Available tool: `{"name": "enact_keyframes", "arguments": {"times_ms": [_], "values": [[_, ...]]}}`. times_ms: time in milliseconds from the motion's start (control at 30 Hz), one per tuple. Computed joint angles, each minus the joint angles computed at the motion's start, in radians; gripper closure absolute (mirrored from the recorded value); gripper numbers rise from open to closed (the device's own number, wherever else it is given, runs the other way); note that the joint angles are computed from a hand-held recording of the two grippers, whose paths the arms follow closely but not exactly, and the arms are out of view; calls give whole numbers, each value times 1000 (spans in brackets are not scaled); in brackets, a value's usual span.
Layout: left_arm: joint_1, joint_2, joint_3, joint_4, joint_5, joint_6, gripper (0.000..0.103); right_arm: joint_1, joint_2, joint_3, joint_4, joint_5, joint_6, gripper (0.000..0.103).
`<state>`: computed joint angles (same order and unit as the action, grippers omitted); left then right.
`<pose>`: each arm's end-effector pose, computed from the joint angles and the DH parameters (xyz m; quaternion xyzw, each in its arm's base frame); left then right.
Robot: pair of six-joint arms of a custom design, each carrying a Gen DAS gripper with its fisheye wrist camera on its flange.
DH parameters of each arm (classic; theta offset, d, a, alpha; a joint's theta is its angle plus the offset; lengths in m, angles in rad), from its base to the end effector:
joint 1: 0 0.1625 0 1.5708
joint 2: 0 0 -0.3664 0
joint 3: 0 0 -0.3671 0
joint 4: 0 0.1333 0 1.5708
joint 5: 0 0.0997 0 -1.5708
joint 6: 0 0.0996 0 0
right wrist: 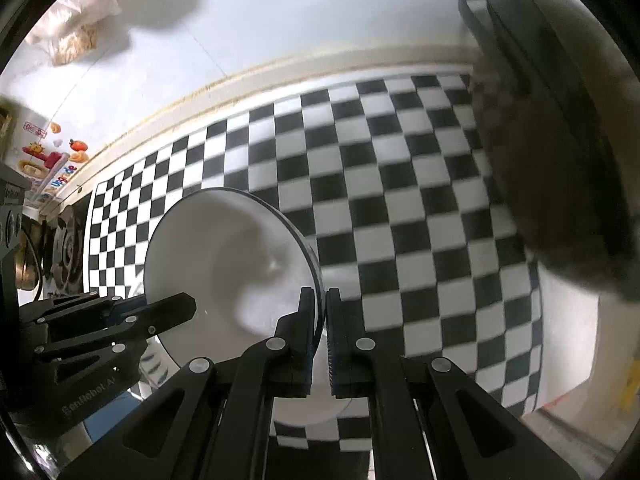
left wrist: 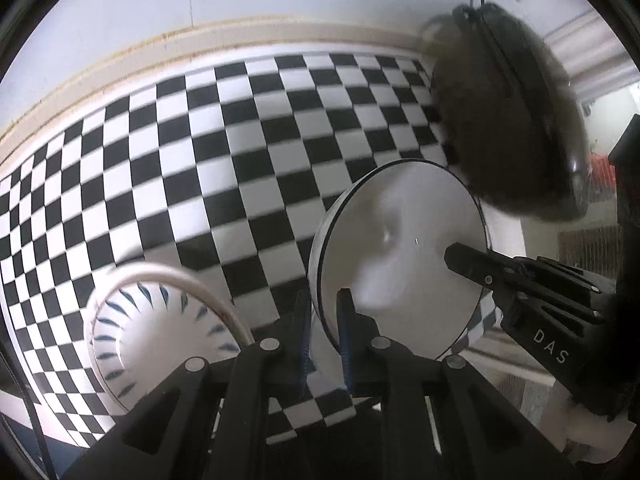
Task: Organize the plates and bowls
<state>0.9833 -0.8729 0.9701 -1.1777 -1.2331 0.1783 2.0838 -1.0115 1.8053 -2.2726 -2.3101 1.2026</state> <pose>-0.2188 -0.6286 0.2778 0.3951 0.8718 0.2011 0.2082 0.3248 -0.4418 0.1289 -0.2992 -0.8823 0.2449 0.2685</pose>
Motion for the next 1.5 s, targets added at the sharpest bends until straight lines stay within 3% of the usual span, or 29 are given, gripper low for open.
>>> {"name": "enact_keyframes", "arguments": {"times_ms": [300,667,1267,1500], "values": [[6,-74,153,-7,29,16,92,-2,19,105,-95,53,59,97],[10,-100,220,3,54,-1,92,-17,15,191,-190,111,72,96],[7,-118,286,-42,107,-19,92,-45,29,204,-233,166,43,91],[8,-121,294,-49,112,-28,90,-43,40,172,-175,154,42,89]]}}
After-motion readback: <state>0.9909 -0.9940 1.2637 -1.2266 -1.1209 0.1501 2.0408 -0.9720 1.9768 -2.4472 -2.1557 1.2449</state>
